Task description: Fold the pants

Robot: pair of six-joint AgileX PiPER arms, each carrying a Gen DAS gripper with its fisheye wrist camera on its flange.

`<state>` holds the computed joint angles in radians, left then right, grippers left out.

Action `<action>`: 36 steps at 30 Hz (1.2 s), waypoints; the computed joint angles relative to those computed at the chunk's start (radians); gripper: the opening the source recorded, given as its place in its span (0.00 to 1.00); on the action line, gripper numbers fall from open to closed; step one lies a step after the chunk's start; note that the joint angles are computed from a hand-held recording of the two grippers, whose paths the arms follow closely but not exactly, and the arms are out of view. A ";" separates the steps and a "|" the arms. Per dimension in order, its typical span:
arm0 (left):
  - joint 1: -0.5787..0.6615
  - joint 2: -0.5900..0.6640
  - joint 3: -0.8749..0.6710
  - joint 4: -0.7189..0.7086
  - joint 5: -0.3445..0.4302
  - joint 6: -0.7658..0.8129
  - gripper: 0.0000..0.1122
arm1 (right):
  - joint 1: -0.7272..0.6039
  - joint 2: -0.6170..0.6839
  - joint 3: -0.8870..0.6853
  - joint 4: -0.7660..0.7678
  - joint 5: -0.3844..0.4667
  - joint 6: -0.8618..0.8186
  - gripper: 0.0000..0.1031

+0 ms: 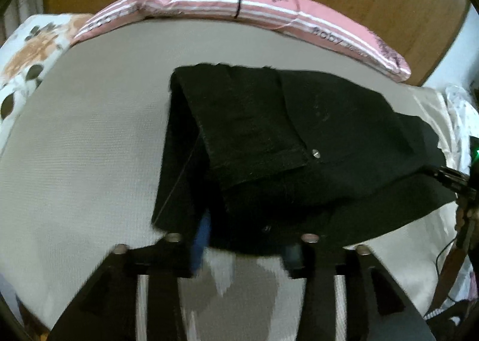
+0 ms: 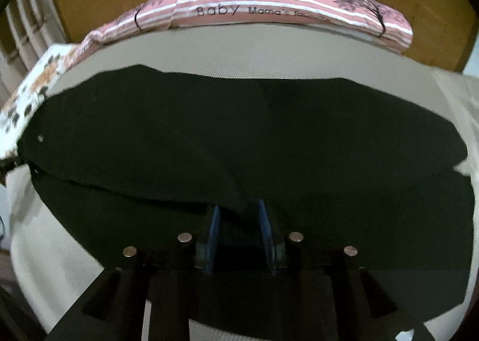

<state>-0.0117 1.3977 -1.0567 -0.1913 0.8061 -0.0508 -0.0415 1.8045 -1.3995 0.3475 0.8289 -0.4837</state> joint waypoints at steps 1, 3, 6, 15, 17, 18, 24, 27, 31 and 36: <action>0.002 -0.010 0.007 0.001 0.006 -0.014 0.51 | -0.008 -0.014 0.015 0.009 -0.005 0.006 0.27; 0.007 -0.036 0.026 0.018 0.016 -0.061 0.56 | -0.029 -0.042 0.055 0.048 -0.006 -0.001 0.29; 0.057 -0.085 0.056 -0.073 0.029 -0.040 0.56 | -0.054 -0.081 0.116 0.095 -0.004 -0.009 0.30; 0.108 -0.115 0.138 -0.488 0.034 0.082 0.56 | -0.107 -0.126 0.207 0.280 0.014 -0.050 0.35; 0.100 -0.077 0.152 -0.564 -0.010 0.077 0.56 | -0.111 -0.126 0.213 0.305 0.016 -0.043 0.36; 0.101 -0.057 0.157 -0.596 -0.031 0.077 0.56 | -0.114 -0.126 0.218 0.318 0.018 -0.045 0.36; 0.082 -0.013 0.167 -0.637 -0.162 -0.012 0.49 | -0.153 -0.120 0.253 0.409 0.031 -0.073 0.36; 0.058 0.012 0.121 -0.582 -0.166 -0.061 0.16 | -0.180 -0.104 0.269 0.476 0.035 -0.086 0.38; 0.045 -0.027 0.077 -0.463 -0.177 -0.160 0.12 | -0.208 -0.071 0.275 0.560 0.036 -0.082 0.41; 0.091 -0.036 0.004 -0.488 -0.129 -0.151 0.12 | -0.259 -0.009 0.256 0.696 0.058 -0.093 0.42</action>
